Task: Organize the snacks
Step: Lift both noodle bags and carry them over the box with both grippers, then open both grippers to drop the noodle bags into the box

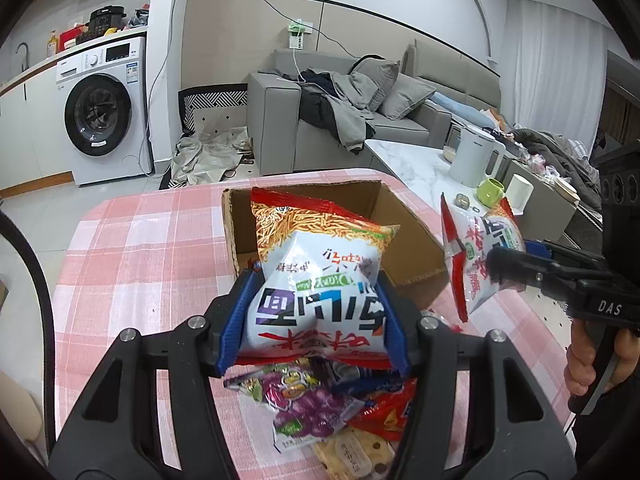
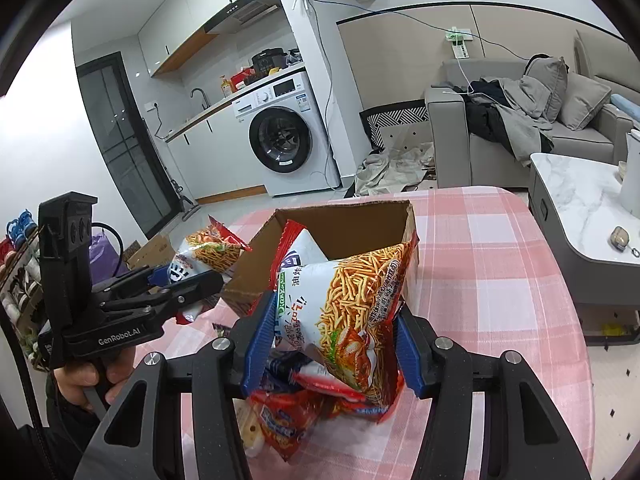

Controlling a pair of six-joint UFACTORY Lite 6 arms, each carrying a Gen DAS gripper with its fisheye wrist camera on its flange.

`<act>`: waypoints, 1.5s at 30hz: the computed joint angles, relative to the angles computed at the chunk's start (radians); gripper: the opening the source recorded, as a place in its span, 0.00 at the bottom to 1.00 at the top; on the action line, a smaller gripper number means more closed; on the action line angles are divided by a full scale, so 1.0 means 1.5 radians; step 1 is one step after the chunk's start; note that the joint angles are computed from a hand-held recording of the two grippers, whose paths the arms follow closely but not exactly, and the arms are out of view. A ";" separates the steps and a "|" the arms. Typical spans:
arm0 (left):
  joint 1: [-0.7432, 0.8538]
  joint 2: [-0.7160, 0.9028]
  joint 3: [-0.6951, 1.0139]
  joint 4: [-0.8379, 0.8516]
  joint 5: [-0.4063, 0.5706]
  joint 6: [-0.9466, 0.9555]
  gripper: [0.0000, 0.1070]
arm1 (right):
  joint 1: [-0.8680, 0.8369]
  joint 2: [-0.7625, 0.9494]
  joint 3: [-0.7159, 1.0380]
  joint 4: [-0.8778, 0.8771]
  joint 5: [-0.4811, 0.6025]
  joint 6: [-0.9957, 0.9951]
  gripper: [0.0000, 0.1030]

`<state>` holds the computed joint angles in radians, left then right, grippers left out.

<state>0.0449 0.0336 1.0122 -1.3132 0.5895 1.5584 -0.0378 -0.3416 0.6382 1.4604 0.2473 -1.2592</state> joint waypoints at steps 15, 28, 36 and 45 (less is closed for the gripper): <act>-0.068 0.151 0.149 0.013 -0.070 -0.049 0.52 | 0.009 0.143 0.113 0.025 -0.013 -0.022 0.53; -0.101 0.302 0.283 0.011 -0.114 -0.062 0.52 | 0.011 0.265 0.209 0.034 -0.022 -0.026 0.53; -0.123 0.356 0.326 0.009 -0.142 -0.063 0.52 | 0.027 0.319 0.251 0.024 -0.043 -0.025 0.54; -0.158 0.404 0.363 0.076 -0.179 -0.134 0.52 | 0.028 0.367 0.282 0.002 -0.054 -0.021 0.54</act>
<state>-0.1918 0.6396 1.5566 -1.1986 0.3204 1.3570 0.0045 0.2089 1.0615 1.4630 0.1664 -1.2913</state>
